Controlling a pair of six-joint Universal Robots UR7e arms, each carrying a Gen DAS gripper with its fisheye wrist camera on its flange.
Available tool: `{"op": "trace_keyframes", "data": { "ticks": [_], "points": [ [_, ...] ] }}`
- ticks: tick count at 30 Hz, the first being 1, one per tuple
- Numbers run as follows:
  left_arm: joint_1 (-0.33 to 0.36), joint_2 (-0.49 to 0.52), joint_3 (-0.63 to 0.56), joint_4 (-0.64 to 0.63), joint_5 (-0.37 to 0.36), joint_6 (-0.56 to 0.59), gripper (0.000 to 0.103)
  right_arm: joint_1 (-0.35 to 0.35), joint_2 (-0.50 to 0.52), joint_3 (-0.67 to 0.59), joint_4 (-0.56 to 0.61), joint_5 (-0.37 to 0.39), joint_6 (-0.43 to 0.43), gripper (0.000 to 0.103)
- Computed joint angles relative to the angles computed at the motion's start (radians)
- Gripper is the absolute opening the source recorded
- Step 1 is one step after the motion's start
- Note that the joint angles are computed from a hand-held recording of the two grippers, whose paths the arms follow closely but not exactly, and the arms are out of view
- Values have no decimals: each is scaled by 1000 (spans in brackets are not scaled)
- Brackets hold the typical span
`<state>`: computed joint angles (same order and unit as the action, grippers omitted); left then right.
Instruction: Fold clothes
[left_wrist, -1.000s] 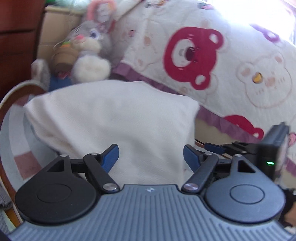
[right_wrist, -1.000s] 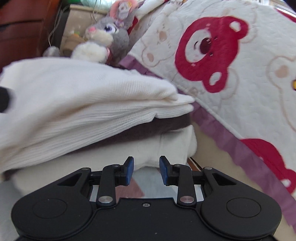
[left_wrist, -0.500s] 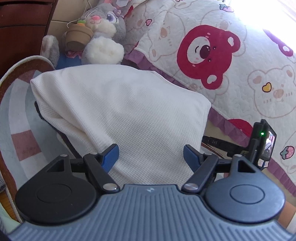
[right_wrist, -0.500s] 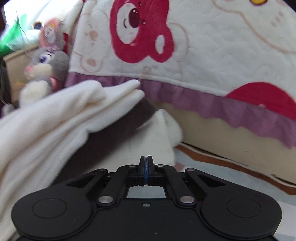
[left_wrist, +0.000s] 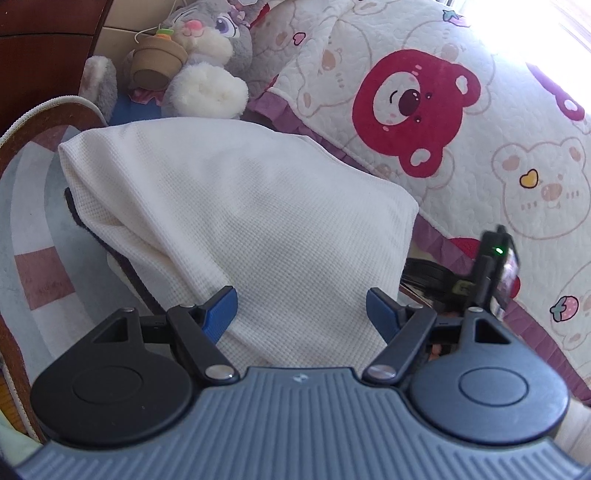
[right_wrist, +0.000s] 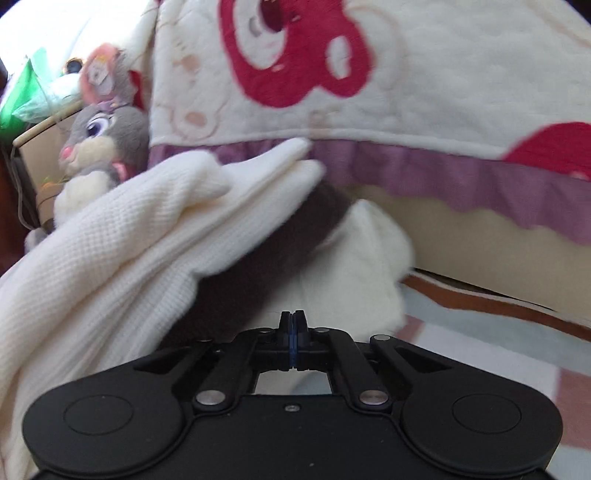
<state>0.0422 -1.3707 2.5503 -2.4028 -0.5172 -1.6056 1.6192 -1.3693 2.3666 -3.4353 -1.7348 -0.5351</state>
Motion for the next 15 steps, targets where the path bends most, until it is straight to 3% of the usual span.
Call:
{"op": "trace_keyframes", "data": {
  "ticks": [9,15],
  "points": [
    [-5,0,-31,101,-10,-25,76,-43,-289,151,162,27,82,1],
    [-3,0,-79,214,-50,-20,77,-104,-601,231,373,101,71,1]
  ]
}}
